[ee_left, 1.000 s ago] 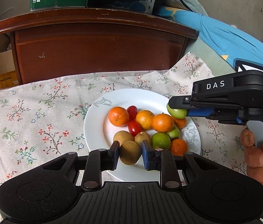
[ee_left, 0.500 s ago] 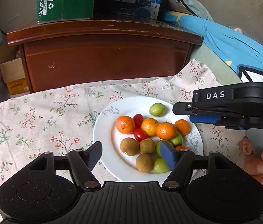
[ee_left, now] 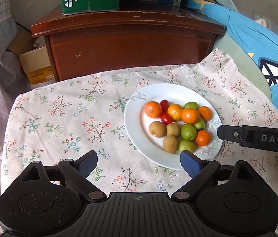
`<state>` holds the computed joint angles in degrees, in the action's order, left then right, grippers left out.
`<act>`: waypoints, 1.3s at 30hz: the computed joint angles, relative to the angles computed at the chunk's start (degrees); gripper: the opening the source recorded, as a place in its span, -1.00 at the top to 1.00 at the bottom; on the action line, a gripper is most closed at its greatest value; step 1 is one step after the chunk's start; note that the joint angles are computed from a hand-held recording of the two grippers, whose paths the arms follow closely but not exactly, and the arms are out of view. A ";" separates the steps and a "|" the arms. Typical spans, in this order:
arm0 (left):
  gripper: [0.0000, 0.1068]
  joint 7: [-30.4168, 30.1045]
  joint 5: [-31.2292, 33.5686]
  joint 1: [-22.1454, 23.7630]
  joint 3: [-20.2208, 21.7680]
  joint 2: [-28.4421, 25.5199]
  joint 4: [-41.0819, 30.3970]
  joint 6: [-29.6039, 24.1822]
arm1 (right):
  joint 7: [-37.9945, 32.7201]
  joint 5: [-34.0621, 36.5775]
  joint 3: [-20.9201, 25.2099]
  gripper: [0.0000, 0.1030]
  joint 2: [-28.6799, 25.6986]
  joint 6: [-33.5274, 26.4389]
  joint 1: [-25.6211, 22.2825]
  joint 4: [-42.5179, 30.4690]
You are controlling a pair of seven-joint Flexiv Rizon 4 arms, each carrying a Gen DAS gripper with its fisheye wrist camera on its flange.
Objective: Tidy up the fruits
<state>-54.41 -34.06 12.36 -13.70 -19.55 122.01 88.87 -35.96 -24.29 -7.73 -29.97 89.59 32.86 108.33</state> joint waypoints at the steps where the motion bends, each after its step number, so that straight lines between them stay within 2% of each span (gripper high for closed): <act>1: -0.74 -1.74 1.78 -2.02 2.95 0.08 -0.41 -0.82 | 0.53 -0.11 -0.81 -0.72 0.69 0.08 0.84 1.05; 3: -0.74 -4.32 4.17 -4.24 6.38 0.28 -0.86 -2.19 | 1.78 -0.48 -1.87 -0.83 2.02 -0.95 2.16 2.66; 5: -0.74 -5.93 5.35 -4.98 7.89 0.65 -1.15 -3.79 | 3.90 -2.01 -3.85 -0.91 3.03 -2.09 4.02 4.04; 8: -0.74 -6.83 5.78 -5.07 8.18 0.77 -1.10 -3.75 | 6.65 -5.97 -6.18 -0.92 3.71 -3.67 5.82 5.12; 11: -0.74 -10.35 8.68 -7.18 11.18 0.35 -2.35 -5.71 | 8.04 -9.71 -6.51 -0.92 3.34 -6.58 5.99 4.31; 14: -0.74 -13.30 12.44 -9.00 13.80 -0.37 -3.36 -6.96 | 7.36 -10.23 -2.64 -0.93 2.81 -11.57 3.46 2.15; 17: -0.74 -16.74 16.39 -10.63 16.33 -1.06 -4.40 -7.86 | 8.03 -11.74 -0.27 -0.93 2.27 -12.50 1.31 1.46; 23: -0.75 -21.10 20.63 -11.19 17.78 -1.78 -5.79 -9.21 | 8.94 -12.72 4.22 -0.94 1.86 -15.30 -2.33 0.21; 31: -0.75 -25.48 25.13 -11.72 19.29 -2.43 -7.29 -10.17 | 8.09 -13.00 6.19 -0.95 0.98 -17.02 -3.49 -1.08; 39: -0.75 -29.12 28.73 -12.87 21.13 -3.04 -8.57 -10.64 | 7.94 -13.78 5.99 -0.95 0.65 -17.37 -3.30 -1.49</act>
